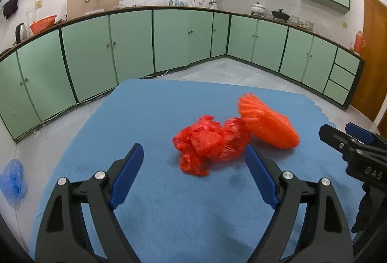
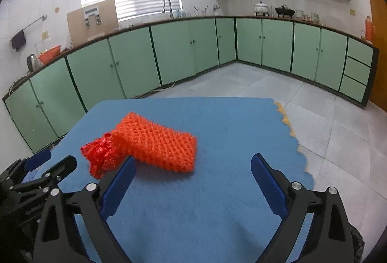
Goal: Collect trash
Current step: 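Move both tools back over the table, then grasp the orange foam net sleeve with the right gripper, then grasp the red plastic bag with the left gripper while the right gripper holds the net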
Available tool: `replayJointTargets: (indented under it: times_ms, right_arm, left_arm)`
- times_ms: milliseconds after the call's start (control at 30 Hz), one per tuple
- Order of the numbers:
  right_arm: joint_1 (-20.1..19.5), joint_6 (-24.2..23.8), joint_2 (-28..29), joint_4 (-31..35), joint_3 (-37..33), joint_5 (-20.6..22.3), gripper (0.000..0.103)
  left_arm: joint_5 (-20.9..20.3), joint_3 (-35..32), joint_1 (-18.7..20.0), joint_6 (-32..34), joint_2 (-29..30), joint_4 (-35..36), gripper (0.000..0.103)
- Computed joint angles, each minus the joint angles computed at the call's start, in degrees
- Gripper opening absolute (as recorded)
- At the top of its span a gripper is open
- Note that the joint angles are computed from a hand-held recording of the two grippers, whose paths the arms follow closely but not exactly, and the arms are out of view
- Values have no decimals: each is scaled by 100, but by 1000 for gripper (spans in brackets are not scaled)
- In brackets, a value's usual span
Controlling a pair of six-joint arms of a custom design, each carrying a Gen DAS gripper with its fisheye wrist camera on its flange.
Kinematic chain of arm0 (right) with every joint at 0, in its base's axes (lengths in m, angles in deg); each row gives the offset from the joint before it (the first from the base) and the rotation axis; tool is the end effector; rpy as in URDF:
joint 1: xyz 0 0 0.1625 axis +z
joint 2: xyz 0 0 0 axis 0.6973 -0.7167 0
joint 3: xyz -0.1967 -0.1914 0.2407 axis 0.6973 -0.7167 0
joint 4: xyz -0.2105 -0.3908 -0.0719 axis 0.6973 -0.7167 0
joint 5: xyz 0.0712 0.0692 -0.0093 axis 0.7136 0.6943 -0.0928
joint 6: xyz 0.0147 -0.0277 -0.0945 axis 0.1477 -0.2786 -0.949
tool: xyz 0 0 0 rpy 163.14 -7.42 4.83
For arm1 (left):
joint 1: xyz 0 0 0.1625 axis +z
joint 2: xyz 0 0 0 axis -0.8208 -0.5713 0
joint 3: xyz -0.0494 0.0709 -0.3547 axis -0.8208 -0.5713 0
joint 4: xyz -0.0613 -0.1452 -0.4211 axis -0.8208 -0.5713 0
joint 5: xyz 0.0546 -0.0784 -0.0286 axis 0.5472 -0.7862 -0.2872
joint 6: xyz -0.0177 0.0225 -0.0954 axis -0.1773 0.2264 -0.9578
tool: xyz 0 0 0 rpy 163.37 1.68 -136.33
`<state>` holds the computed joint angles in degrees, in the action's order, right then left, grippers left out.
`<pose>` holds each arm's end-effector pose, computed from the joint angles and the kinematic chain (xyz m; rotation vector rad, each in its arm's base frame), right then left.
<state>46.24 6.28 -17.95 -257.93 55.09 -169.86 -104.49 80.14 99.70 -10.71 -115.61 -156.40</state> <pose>0.1254 -0.6203 0.1666 0.8733 -2.4205 0.9621 -0.2374 -0.5553 0.0263 0.0674 1.9955 -1.2239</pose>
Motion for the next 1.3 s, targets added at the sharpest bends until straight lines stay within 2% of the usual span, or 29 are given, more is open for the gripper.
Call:
replayJointTargets:
  times_ms: [200, 333, 533, 600, 667, 767, 867, 900, 1133, 1300]
  right_arm:
    - [123, 92, 486, 311, -541, -330, 92]
    - [132, 232, 774, 580, -861, -538, 91]
    - [112, 454, 949, 1433, -1246, -698, 90]
    - [108, 463, 986, 1788, -1353, -675, 83]
    - [120, 425, 994, 1860, -1370, -670, 75]
    - [120, 363, 959, 1933, -1349, -603, 44]
    - [76, 379, 892, 2076, -1321, -445, 26]
    - [67, 390, 875, 2097, -1317, -420, 23]
    - [-96, 468, 581, 1776, -1020, -149, 21]
    - [-185, 545, 447, 1503, -859, -125, 21]
  left_arm:
    - [-161, -116, 244, 223, 23, -206, 83]
    - [-233, -87, 337, 141, -20, -212, 83]
    - [-342, -49, 429, 58, -117, -201, 83]
    - [-384, -37, 458, 10, -130, -139, 83]
    - [-419, -57, 476, -26, -151, -43, 83]
    - [-476, -75, 510, 2, -171, -6, 83]
    - [-511, -84, 527, 106, -182, -45, 83]
    - [-509, -97, 514, 112, -156, -51, 83]
    - [-819, -374, 591, 358, -7, -11, 83]
    - [-1096, -721, 650, 615, 226, 2, 83]
